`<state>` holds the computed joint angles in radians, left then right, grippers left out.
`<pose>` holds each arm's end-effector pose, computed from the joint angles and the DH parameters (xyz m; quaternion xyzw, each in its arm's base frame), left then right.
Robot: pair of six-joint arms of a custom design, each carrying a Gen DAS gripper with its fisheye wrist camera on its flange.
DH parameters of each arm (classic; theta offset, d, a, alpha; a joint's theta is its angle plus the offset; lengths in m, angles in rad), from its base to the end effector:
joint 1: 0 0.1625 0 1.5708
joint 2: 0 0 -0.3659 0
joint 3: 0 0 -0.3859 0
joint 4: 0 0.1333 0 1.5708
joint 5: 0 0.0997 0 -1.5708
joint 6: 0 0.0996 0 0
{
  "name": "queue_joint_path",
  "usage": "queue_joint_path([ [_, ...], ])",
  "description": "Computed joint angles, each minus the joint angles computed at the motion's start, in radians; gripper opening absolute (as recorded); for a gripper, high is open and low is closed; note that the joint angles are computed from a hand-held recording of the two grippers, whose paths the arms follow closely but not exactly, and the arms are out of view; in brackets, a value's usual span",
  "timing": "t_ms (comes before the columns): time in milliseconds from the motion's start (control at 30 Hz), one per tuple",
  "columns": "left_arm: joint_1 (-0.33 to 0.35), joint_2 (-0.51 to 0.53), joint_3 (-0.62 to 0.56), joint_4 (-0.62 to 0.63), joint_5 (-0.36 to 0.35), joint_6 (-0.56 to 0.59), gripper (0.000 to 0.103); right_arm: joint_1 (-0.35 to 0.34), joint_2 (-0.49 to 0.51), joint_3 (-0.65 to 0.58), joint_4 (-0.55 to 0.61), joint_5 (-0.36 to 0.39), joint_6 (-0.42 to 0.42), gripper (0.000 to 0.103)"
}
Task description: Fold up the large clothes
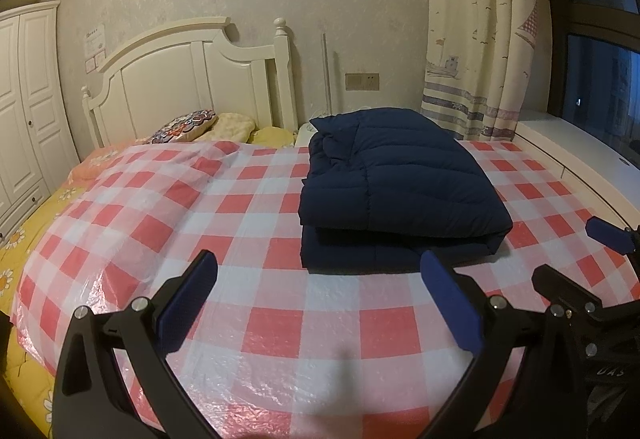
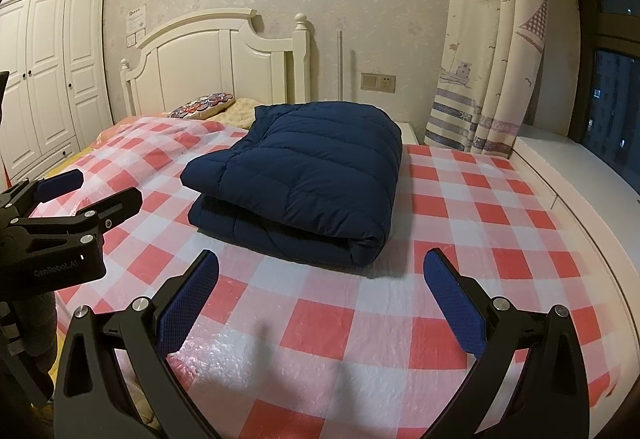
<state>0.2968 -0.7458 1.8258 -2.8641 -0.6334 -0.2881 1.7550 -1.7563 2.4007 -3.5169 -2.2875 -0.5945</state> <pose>-0.4736 -0.3682 0.0339 0.3774 0.8042 -0.3837 0.2521 0.1290 -0.3217 0.3665 0.0862 -0.7699 0.4986 0.3888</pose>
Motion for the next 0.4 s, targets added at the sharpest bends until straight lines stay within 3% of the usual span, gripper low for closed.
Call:
queue_joint_path([
  [133,-0.01,0.019,0.014,-0.102,0.004,0.074,0.101,-0.008,0.003,0.003,0.003,0.007,0.006,0.099],
  [300,0.08,0.001,-0.061,0.098,-0.128,0.072,0.101,-0.07,-0.013,0.015,0.063,0.056,0.038,0.099],
  [333,0.102,0.0,-0.078,0.12,-0.12,0.074,0.101,-0.096,-0.032,0.013,0.117,0.079,0.047,0.099],
  [400,0.164,0.008,-0.133,0.138,-0.039,0.111,0.101,-0.135,-0.074,-0.008,0.209,0.095,0.047,0.098],
])
